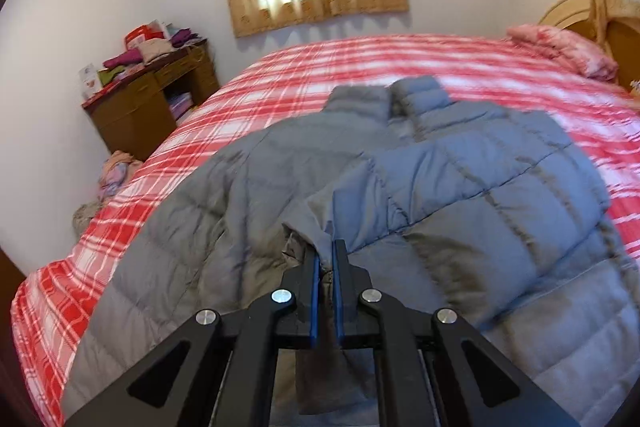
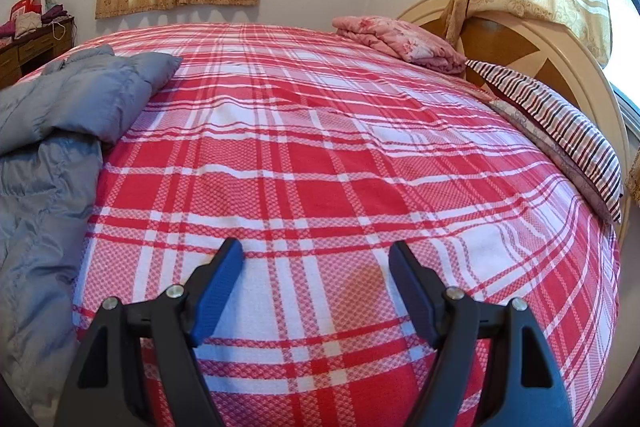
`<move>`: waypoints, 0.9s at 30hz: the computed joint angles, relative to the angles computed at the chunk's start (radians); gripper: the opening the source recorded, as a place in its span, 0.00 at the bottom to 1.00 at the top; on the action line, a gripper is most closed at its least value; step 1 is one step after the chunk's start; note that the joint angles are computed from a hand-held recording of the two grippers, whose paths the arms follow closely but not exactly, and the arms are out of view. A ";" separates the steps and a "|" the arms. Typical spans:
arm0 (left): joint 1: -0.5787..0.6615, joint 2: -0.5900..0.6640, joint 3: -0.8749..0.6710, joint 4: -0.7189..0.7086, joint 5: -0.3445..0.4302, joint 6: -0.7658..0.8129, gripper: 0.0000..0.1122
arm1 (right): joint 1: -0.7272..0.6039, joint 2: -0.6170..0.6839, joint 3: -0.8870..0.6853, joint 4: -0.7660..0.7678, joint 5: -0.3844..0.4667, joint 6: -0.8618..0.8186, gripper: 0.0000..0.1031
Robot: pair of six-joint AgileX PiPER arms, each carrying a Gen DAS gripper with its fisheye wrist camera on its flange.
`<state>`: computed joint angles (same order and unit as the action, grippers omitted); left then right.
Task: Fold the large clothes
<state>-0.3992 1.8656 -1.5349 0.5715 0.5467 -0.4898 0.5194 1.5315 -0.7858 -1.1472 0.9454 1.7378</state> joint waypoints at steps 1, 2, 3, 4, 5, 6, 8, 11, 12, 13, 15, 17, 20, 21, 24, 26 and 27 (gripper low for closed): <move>0.002 0.006 0.011 0.048 -0.007 -0.041 0.05 | -0.005 -0.002 0.000 0.005 -0.010 -0.004 0.76; 0.006 0.005 0.025 0.055 -0.019 -0.051 0.05 | -0.013 -0.006 0.000 0.010 -0.021 -0.013 0.76; 0.011 0.017 0.014 0.027 -0.017 -0.022 0.05 | -0.026 -0.011 -0.001 0.022 -0.037 -0.030 0.77; 0.013 0.031 -0.007 -0.018 0.003 0.023 0.05 | -0.054 -0.021 -0.007 0.053 -0.071 -0.072 0.77; 0.012 0.035 -0.020 -0.053 0.015 0.054 0.05 | -0.078 -0.037 -0.011 0.089 -0.107 -0.117 0.77; 0.014 0.030 -0.021 -0.073 0.015 0.076 0.06 | -0.130 -0.076 -0.008 0.155 -0.183 -0.202 0.77; 0.014 0.006 -0.007 -0.077 0.002 0.085 0.06 | -0.199 -0.148 -0.006 0.276 -0.265 -0.364 0.74; 0.018 -0.071 0.059 0.050 -0.063 -0.051 0.18 | -0.185 -0.214 -0.097 0.333 -0.127 -0.506 0.75; 0.009 -0.087 0.073 0.139 -0.065 -0.141 0.28 | -0.178 -0.224 -0.154 0.355 -0.074 -0.562 0.76; 0.003 -0.097 0.084 0.230 -0.063 -0.237 0.58 | -0.172 -0.219 -0.202 0.370 -0.040 -0.598 0.76; 0.003 -0.115 0.110 0.383 -0.097 -0.420 0.91 | -0.163 -0.184 -0.332 0.414 0.016 -0.687 0.76; 0.012 -0.105 0.107 0.409 -0.143 -0.467 0.91 | -0.151 -0.119 -0.453 0.456 0.004 -0.736 0.76; -0.025 0.026 -0.074 0.295 -0.005 -0.344 0.91 | -0.132 0.042 -0.601 0.488 -0.077 -0.754 0.62; -0.030 0.068 -0.133 0.262 0.033 -0.311 0.91 | -0.128 0.090 -0.637 0.501 -0.095 -0.768 0.55; -0.031 0.183 -0.277 0.195 0.108 -0.242 0.91 | -0.124 0.284 -0.786 0.562 -0.167 -0.807 0.52; -0.026 0.249 -0.352 0.162 0.146 -0.200 0.91 | -0.107 0.376 -0.841 0.525 -0.213 -0.784 0.51; -0.026 0.276 -0.375 0.158 0.159 -0.191 0.91 | -0.106 0.413 -0.866 0.534 -0.228 -0.797 0.51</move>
<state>-0.4250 2.1415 -1.9100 0.7294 0.7061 -0.6812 0.4135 1.9441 -1.6515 -0.6128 0.7177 0.9405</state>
